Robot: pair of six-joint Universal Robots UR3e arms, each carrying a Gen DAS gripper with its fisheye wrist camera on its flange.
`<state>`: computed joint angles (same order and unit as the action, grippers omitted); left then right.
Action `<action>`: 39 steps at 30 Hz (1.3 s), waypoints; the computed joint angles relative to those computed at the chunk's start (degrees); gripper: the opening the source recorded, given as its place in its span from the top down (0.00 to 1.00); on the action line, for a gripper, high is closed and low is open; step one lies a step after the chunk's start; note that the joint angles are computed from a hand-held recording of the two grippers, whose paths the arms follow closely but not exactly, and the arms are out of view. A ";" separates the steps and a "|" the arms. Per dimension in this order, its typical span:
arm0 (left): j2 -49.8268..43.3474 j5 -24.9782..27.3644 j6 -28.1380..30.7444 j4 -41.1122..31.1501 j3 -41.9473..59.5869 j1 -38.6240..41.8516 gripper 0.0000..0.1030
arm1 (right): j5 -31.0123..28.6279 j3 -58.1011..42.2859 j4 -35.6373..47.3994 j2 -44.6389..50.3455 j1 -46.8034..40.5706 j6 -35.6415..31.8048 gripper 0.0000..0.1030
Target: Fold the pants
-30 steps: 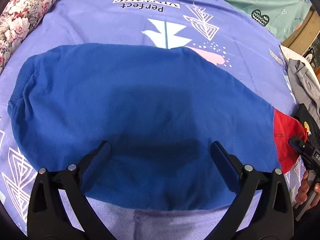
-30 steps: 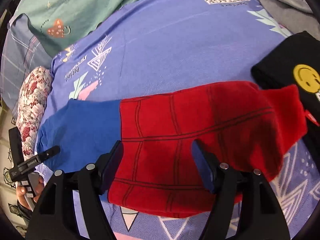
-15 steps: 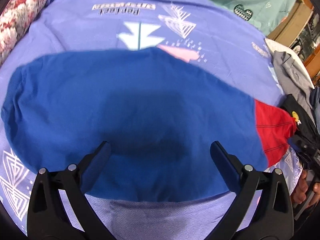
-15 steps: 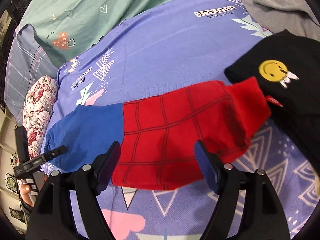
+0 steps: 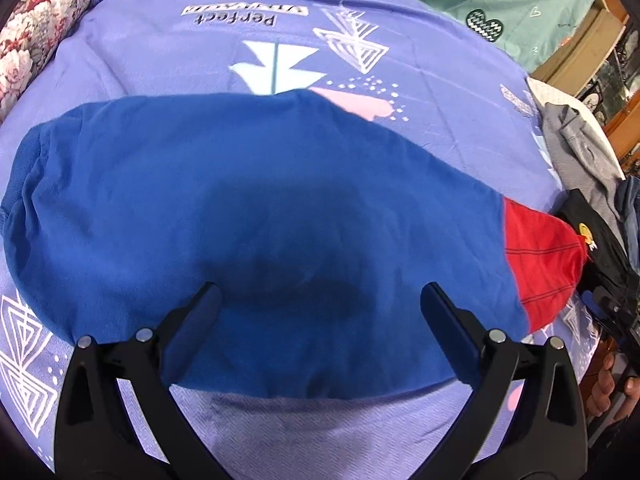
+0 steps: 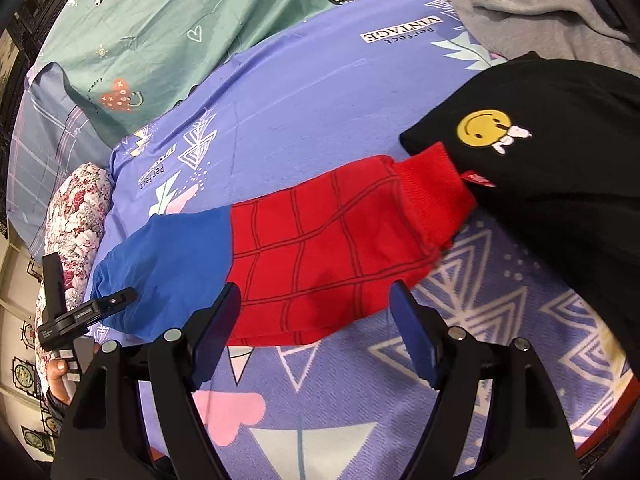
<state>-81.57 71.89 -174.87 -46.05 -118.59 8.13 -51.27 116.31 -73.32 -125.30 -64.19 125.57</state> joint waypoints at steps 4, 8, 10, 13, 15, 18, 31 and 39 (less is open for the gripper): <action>1.71 -0.60 0.50 -0.84 -0.19 -0.11 0.02 | -0.14 0.41 -1.13 -0.15 0.58 0.75 0.24; 1.90 -0.57 0.52 -1.51 -0.04 0.13 0.02 | -0.28 0.54 -1.97 -0.40 1.92 1.39 0.23; 1.75 -0.60 0.57 -1.70 -0.06 0.50 0.02 | -0.44 0.41 -1.95 -0.86 2.21 1.48 0.23; 1.38 -0.74 0.85 -1.73 -0.04 0.94 0.02 | -0.76 0.14 -1.45 -1.23 1.56 1.10 0.23; 1.34 -0.87 1.20 -1.84 -0.10 1.12 0.02 | -1.22 -0.09 -1.16 -1.45 0.94 1.03 0.23; 0.47 -0.86 1.41 -1.63 -0.08 0.90 0.02 | -1.81 -0.87 1.33 -2.20 -1.45 -1.60 0.23; -1.56 -0.11 0.60 -0.71 0.25 0.31 0.02 | -3.66 -2.14 7.33 -3.94 -9.14 -7.80 0.17; 0.38 -0.82 1.01 -1.57 0.13 0.34 0.02 | -3.81 -2.22 6.75 -3.38 -8.24 -7.39 0.17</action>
<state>-81.18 71.06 -173.86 -47.62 -118.45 8.46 -55.08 114.10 -66.57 -128.68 -72.43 118.17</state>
